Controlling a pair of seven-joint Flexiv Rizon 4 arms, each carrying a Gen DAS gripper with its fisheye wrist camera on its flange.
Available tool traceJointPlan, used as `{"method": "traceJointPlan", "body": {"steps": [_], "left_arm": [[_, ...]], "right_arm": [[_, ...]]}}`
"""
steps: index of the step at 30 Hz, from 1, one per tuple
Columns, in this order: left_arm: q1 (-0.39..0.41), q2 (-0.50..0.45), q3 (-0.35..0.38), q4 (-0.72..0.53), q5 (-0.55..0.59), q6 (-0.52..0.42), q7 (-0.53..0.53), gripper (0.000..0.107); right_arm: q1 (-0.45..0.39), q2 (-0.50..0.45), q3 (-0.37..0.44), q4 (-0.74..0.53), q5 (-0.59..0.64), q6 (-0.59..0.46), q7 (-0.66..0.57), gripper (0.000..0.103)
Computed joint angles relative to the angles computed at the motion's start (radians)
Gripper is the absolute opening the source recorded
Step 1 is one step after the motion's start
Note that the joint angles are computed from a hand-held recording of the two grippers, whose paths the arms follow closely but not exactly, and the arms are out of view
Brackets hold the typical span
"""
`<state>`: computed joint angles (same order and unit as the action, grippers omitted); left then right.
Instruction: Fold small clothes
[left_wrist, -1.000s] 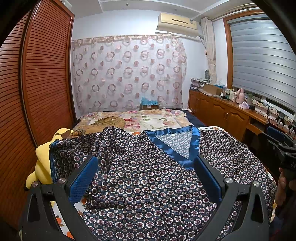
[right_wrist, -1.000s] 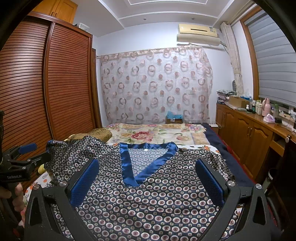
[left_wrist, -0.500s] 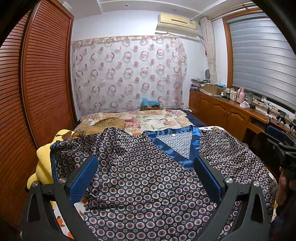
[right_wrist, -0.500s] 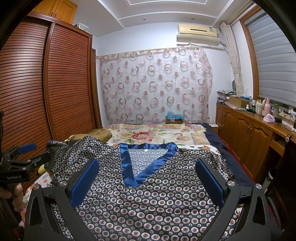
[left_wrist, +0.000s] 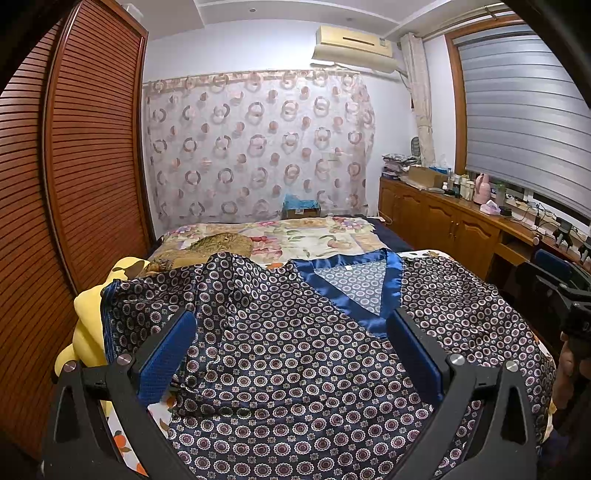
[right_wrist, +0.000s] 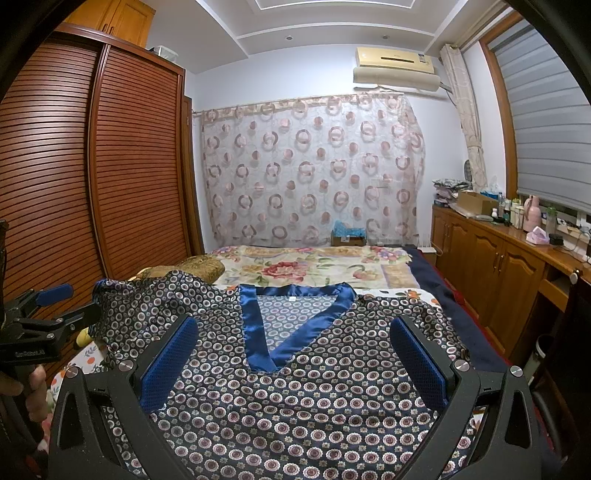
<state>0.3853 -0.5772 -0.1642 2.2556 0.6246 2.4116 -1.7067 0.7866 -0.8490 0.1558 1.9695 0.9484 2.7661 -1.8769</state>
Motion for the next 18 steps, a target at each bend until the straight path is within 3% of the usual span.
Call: {"method": "traceJointPlan", "body": {"steps": [18], "left_arm": [[-0.006, 0.0, 0.004, 0.001, -0.005, 0.004, 0.005, 0.103]], "right_arm": [[0.0, -0.001, 0.001, 0.002, -0.003, 0.004, 0.004, 0.103]]}}
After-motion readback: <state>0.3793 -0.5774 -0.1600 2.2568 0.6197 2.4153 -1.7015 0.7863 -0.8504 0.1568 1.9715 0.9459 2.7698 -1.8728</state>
